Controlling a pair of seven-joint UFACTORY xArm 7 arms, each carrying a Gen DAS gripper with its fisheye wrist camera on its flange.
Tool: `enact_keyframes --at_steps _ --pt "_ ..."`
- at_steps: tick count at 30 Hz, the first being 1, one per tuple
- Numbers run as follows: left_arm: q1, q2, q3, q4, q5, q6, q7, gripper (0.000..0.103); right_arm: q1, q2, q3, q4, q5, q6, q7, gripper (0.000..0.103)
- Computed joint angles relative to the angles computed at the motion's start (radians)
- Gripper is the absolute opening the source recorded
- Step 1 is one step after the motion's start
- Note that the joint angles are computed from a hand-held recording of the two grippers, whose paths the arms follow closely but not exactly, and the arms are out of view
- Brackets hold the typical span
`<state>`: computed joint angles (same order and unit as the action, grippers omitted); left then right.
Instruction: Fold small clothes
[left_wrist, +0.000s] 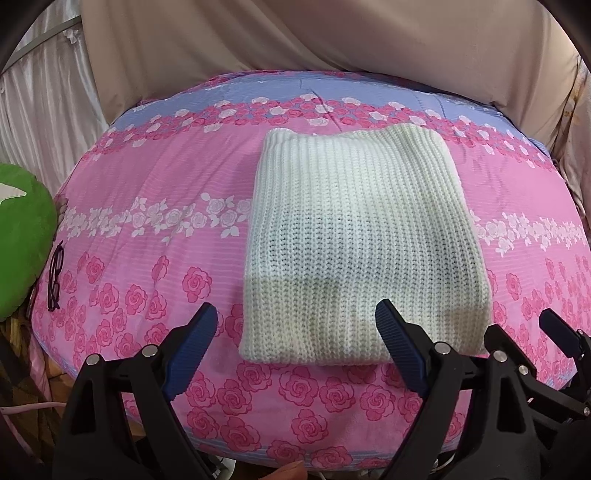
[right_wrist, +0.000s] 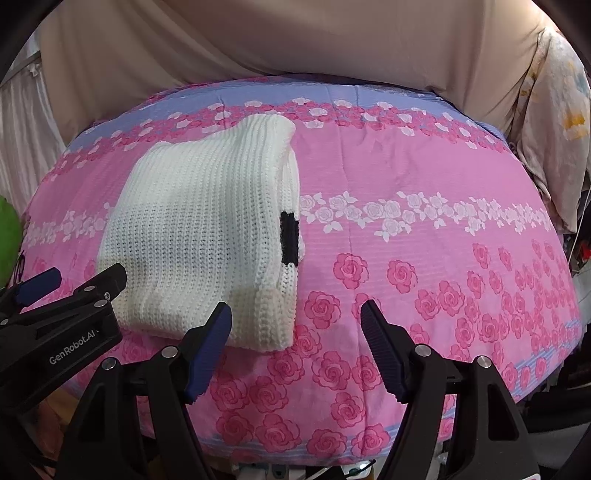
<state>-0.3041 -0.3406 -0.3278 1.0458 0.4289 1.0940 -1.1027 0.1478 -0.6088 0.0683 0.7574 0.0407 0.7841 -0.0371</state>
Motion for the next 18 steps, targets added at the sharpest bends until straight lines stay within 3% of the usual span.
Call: enact_keyframes --at_steps 18 --pt "-0.002 0.013 0.001 0.013 0.010 0.019 -0.008 0.085 0.008 0.006 0.011 0.003 -0.007 -0.003 0.019 0.070"
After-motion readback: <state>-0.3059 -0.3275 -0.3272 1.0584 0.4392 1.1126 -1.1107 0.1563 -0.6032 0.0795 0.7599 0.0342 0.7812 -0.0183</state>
